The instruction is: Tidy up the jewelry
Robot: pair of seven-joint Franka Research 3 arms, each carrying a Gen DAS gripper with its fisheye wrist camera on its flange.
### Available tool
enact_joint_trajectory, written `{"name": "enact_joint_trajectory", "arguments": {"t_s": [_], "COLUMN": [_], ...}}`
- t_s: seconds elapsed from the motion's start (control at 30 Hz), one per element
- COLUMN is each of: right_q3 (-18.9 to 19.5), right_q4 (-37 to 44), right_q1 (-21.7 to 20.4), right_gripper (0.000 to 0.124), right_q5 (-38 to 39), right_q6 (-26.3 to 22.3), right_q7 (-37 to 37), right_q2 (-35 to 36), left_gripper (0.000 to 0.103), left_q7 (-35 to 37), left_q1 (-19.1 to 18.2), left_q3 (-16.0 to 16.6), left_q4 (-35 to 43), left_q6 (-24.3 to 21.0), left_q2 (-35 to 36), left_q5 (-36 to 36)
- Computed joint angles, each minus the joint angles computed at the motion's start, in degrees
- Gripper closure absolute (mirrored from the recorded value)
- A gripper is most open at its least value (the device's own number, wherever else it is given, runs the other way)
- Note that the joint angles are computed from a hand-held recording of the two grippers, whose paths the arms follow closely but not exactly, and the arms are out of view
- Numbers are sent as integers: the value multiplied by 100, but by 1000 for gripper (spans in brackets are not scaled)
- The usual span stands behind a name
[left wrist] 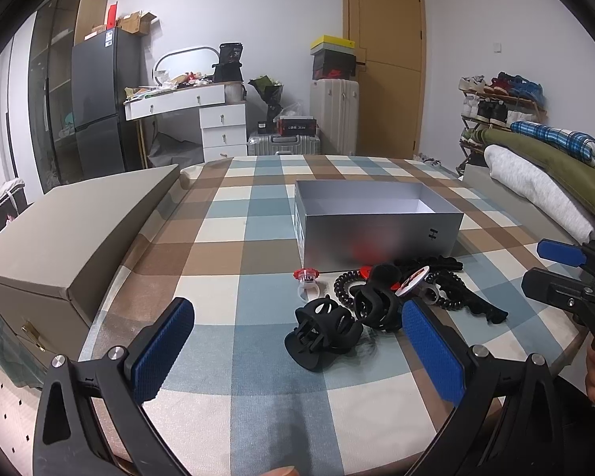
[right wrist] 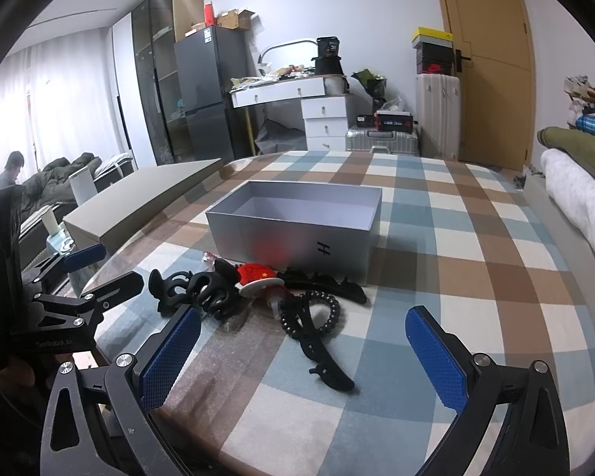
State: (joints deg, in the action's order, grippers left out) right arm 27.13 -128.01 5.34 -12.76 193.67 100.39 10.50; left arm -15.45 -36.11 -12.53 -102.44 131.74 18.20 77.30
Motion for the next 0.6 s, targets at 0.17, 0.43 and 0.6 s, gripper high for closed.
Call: {"name": "enact_joint_trajectory", "arguments": {"t_s": [0.17, 0.43, 0.6], "right_q3": [-69, -55, -51], "right_q4": [3, -6, 1], "right_q1": [75, 47, 38], "right_gripper": [21, 21, 21], "right_q5": [34, 18, 9], "right_q6": [7, 4, 2], "right_q7": [-8, 26, 29], "right_q2": [-6, -20, -13], "left_gripper": [1, 1, 1], "left_q7": [35, -14, -58], "left_q1": [-5, -13, -17], "left_q3": [-2, 23, 24], "left_q4": [28, 25, 16], "left_q6": [4, 42, 78], "left_q2": [20, 37, 38], "left_q5": [-23, 28, 100]}}
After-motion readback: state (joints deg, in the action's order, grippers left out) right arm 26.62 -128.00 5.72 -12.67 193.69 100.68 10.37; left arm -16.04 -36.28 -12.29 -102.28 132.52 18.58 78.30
